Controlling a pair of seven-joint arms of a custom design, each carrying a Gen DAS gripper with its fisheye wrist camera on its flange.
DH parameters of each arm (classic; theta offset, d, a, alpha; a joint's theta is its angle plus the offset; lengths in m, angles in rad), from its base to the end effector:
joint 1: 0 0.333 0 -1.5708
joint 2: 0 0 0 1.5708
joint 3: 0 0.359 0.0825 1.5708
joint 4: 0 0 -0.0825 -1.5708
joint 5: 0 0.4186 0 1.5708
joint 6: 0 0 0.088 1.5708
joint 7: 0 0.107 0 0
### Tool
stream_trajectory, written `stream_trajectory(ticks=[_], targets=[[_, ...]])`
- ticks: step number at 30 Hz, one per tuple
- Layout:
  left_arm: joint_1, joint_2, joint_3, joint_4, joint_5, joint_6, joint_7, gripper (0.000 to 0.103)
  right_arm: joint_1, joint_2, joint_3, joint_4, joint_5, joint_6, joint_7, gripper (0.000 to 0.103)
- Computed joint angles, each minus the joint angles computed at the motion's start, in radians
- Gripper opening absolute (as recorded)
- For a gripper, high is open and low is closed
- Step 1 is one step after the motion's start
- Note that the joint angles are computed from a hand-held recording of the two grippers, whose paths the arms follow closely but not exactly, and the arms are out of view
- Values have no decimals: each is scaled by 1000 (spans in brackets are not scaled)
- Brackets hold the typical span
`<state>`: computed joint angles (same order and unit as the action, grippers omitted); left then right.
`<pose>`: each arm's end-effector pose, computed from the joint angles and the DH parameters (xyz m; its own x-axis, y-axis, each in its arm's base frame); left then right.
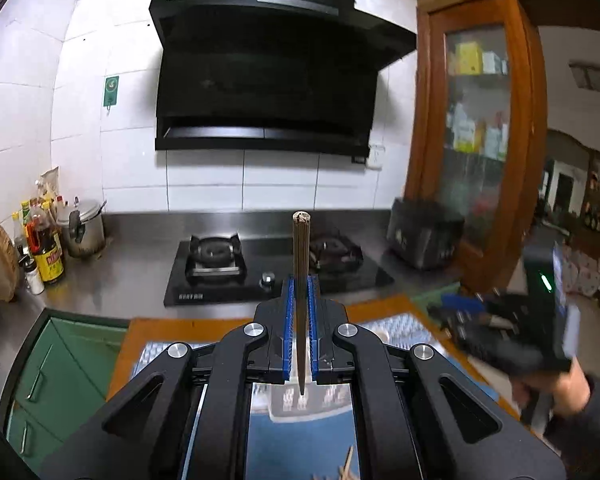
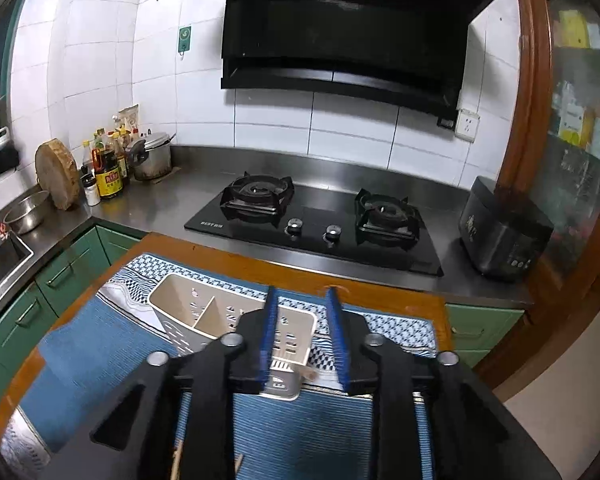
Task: Organize utensils
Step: 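Open the right tool to drop its chopstick in the holder while the left tool opens too, then move both open tools back down to the loose chopsticks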
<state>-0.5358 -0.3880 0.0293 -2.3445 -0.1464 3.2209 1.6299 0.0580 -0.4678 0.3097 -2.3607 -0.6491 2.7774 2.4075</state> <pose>0.4345 -0.2220 0.6659 -0.4522 -0.8873 0.0902 -0.3098 0.0614 -0.9488 0.4279 0.2192 0.6126 0.0318 -0.9962 0.0808 -0.5445 -0.0851 -0.8344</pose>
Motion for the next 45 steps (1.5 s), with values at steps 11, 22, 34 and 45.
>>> stream_trajectory(ticks=[11, 22, 34, 45], targets=[[132, 183, -99, 96, 27, 43, -113, 5, 22, -159, 25, -159, 28, 59, -53, 32], [257, 175, -204, 79, 93, -7, -166, 8, 140, -285, 41, -335, 236, 46, -92, 32], [162, -45, -125, -137, 112, -7, -132, 20, 320, -380, 107, -495, 391, -36, 69, 32], [156, -296, -128, -459, 91, -51, -169, 29, 434, -323, 168, -563, 437, -31, 314, 23]])
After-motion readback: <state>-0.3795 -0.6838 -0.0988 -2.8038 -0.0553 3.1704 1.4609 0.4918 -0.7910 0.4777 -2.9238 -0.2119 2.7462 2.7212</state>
